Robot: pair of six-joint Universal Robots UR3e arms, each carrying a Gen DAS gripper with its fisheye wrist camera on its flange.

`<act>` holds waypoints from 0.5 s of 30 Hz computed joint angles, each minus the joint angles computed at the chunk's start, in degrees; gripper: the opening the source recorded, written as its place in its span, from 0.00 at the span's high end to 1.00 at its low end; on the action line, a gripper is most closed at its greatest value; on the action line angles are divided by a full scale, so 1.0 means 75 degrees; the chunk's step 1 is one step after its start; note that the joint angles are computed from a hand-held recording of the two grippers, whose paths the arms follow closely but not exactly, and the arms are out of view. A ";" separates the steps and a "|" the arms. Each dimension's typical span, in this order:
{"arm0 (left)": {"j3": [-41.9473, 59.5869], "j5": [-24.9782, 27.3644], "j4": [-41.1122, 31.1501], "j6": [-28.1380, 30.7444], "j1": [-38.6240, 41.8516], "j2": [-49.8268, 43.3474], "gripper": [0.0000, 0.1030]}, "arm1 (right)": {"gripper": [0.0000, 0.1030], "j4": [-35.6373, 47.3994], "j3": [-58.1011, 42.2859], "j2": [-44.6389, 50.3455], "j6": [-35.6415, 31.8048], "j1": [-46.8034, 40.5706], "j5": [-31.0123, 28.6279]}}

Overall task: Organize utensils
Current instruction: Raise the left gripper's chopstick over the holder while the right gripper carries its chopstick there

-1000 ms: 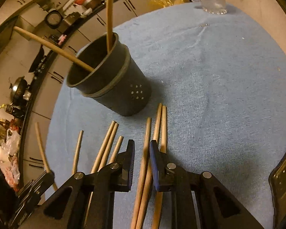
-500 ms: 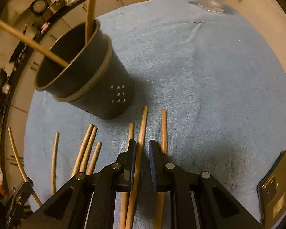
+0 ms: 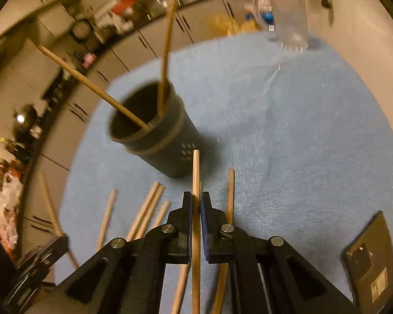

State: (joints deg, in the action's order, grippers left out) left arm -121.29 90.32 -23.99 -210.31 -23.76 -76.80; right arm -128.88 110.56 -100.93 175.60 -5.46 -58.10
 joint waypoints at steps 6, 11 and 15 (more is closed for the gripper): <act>0.0447 0.0545 -0.0182 -0.0210 -0.0554 -0.0032 0.94 | 0.94 0.1173 0.1327 -0.2652 -0.1174 -0.1732 0.1498; 0.0697 0.0936 -0.0398 -0.0363 -0.0899 0.0015 0.94 | 0.94 0.2853 0.1589 -0.4254 -0.2378 -0.3001 0.2551; 0.0875 0.1122 -0.0529 -0.0440 -0.1051 0.0037 0.94 | 0.94 0.4099 0.1535 -0.5108 -0.3095 -0.3680 0.3058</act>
